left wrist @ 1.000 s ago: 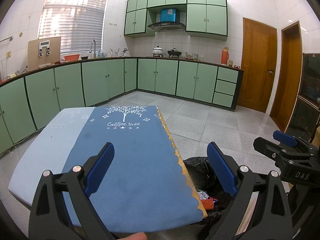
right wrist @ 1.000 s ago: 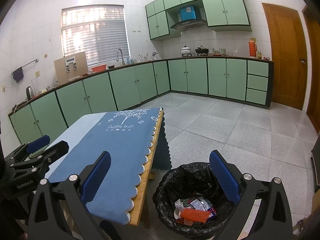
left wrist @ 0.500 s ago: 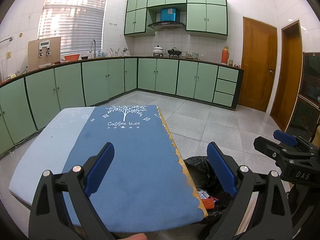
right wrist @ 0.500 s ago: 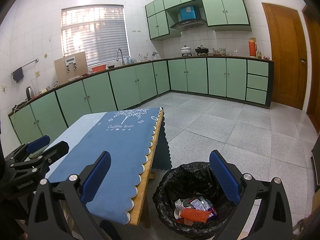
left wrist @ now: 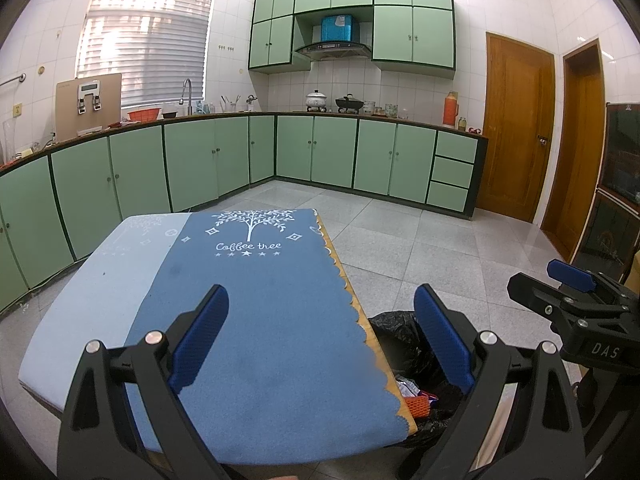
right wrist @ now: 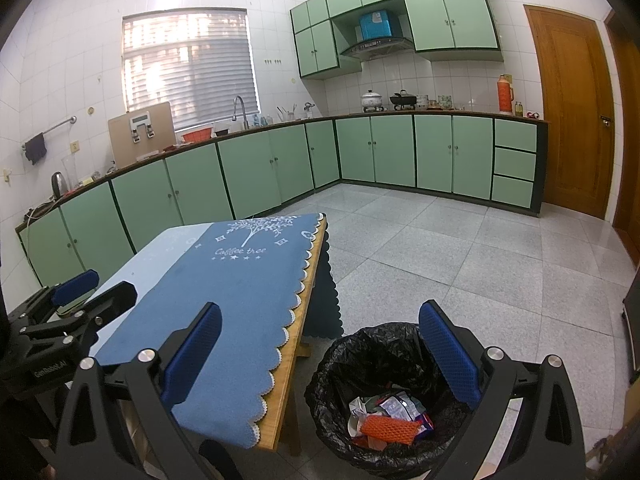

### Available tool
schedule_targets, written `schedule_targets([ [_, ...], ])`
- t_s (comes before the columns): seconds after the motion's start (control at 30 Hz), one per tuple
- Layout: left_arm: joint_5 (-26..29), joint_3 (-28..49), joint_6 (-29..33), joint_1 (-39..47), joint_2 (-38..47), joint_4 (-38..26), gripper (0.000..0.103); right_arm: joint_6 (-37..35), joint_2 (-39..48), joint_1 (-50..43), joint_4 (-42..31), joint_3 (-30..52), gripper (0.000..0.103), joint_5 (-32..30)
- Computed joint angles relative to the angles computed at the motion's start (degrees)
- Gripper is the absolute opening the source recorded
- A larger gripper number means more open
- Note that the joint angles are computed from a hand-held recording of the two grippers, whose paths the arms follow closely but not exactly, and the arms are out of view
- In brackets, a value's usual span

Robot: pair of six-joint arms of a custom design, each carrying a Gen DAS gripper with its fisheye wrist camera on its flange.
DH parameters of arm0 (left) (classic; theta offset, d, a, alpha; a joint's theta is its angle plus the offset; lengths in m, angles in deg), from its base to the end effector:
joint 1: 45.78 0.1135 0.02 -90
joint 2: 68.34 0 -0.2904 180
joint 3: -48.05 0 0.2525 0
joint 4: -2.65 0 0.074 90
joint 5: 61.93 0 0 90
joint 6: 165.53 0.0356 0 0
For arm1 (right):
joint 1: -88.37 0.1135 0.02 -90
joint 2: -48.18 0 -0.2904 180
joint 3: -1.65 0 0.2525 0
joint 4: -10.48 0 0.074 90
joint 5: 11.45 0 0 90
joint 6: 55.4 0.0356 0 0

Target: Collect trash

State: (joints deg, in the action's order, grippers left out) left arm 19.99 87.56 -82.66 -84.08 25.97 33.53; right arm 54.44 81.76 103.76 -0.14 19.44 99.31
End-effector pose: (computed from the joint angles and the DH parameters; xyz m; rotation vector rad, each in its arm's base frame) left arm 0.2285 -0.1741 0.1525 0.4491 1.9521 -0.3722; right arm 0.1163 0.0189 0.1577 0.3026 1.9768 0.0259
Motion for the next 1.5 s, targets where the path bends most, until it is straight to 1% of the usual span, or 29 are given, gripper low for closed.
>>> schedule_targets([
  [0.27,0.5,-0.2,0.2,0.4,-0.1,0.1,0.091,0.2,1.5,0.4,2.4,-1.3,0.097,0.3],
  [0.37,0.0,0.1,0.2,0.0,0.0,-0.4,0.091,0.4,1.5,0.8,2.3,-1.4,0.097,0.7],
  [0.47,1.1,-0.4,0.5,1.0,0.3,0.2,0.091,0.1,2.4,0.1,3.9,-2.1,0.097,0.2],
  [0.63,2.4,-1.6,0.9,2.8,0.6,1.7,0.091,-0.1,2.2,-0.5,3.6,-2.1,0.097,-0.2],
  [0.73,2.3,-1.7,0.9,3.1,0.7,1.6,0.091,-0.7,2.5,-1.8,3.8,-2.0,0.097,-1.4],
  [0.8,1.9,-1.6,0.4,2.5,-0.1,0.6,0.091,-0.8,2.7,-1.9,3.9,-2.0,0.097,-1.4],
  [1.07,3.3,-2.6,0.5,3.8,-0.7,1.2,0.091,-1.5,3.2,-1.8,4.2,-2.0,0.097,-0.7],
  [1.23,4.0,-1.7,0.2,4.6,-1.2,-0.6,0.091,-1.6,3.2,-1.9,4.2,-2.0,0.097,-0.9],
  [1.3,2.9,-0.6,-0.3,3.6,-1.1,-2.0,0.091,-1.6,3.2,-1.9,4.2,-2.0,0.097,-0.9],
  [1.5,2.9,-0.4,0.3,4.0,-1.1,-2.3,0.091,-1.6,3.1,-2.0,3.8,-1.7,0.097,-1.0],
])
